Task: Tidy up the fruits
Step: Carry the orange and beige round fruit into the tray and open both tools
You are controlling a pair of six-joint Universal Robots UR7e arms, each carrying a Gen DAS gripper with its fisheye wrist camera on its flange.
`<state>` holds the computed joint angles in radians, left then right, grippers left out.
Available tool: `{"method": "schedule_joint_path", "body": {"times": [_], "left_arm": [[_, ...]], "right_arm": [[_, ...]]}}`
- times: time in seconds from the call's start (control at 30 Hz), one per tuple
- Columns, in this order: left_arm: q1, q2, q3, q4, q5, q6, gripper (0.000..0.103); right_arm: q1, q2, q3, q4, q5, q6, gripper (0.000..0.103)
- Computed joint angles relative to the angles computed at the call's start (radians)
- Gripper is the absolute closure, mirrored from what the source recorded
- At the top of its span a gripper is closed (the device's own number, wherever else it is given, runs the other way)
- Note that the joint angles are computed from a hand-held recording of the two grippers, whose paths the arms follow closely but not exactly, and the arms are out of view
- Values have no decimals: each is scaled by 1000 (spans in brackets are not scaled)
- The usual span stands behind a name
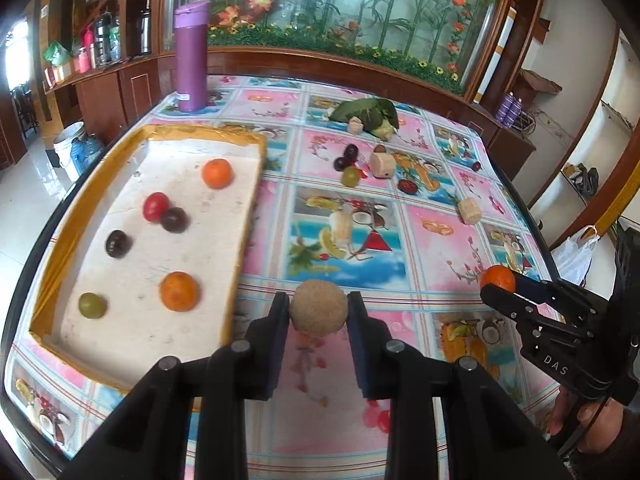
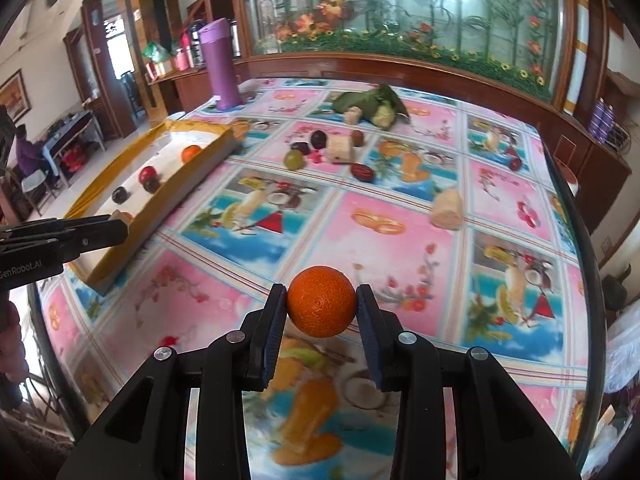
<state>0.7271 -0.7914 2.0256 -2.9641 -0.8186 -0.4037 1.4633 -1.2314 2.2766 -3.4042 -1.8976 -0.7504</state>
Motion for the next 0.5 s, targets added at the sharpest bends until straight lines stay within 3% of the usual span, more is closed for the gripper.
{"method": "schedule_joint_path", "body": {"times": [0.5], "left_arm": [[84, -175, 116, -12, 106, -39, 72]], "right_arm": [[154, 177, -123, 75, -10, 25, 69]]}}
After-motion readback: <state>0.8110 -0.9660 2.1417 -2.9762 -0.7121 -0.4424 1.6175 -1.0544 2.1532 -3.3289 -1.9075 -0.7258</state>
